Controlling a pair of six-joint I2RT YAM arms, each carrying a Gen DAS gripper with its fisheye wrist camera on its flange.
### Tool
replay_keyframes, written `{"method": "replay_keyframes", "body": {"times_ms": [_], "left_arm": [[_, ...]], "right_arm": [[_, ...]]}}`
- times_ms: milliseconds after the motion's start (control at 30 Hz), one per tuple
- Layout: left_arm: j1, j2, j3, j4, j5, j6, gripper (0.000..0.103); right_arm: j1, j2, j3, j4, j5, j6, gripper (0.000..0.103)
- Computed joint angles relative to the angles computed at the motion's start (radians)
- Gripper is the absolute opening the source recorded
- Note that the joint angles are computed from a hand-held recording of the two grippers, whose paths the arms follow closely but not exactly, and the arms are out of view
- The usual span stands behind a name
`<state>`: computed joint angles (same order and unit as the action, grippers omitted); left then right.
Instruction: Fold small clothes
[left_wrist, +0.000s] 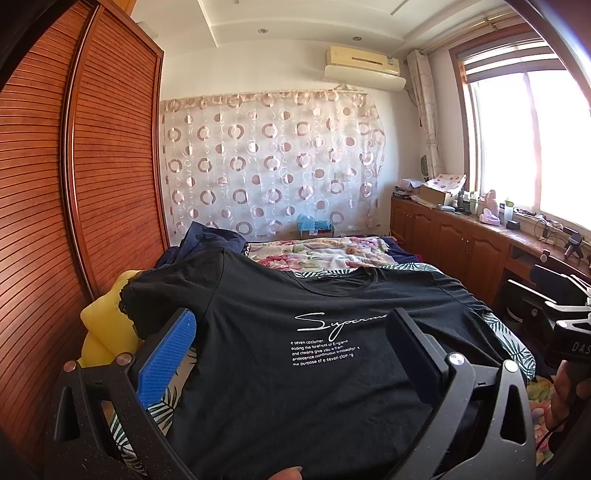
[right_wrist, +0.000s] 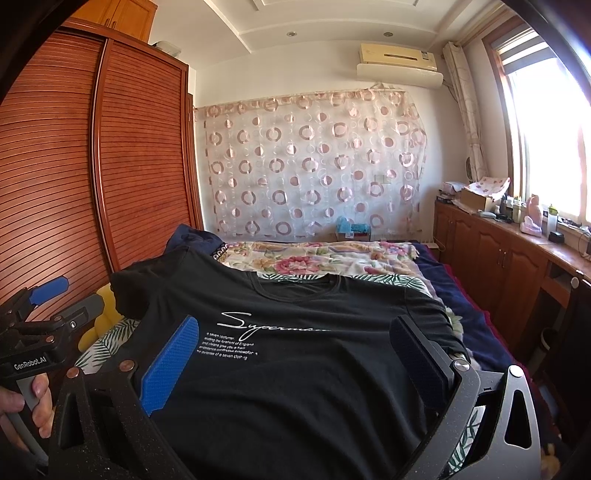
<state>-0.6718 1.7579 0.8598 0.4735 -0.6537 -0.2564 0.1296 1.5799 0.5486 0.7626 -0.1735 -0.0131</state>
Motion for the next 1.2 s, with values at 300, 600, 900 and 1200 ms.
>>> {"method": "replay_keyframes", "body": {"times_ms": [300,600,900,1200], "left_arm": [[-0.005,0.000,0.003,-0.002,-0.006,0.001,0.103],[-0.011,-0.006,0.017,-0.020,-0.009,0.004,0.103],[-0.015,-0.006,0.024,-0.026,-0.013,0.006,0.103],[-0.022,-0.008,0.024,-0.028,-0.019,0.004,0.103]], "right_arm": [[0.000,-0.007,-0.010,0.005,0.000,0.002,0.103],[0.000,-0.015,-0.021,0.013,0.002,0.010,0.103],[-0.001,-0.014,-0.021,0.016,0.000,0.010,0.103],[-0.001,-0.010,-0.017,0.015,-0.002,0.012,0.103]]}}
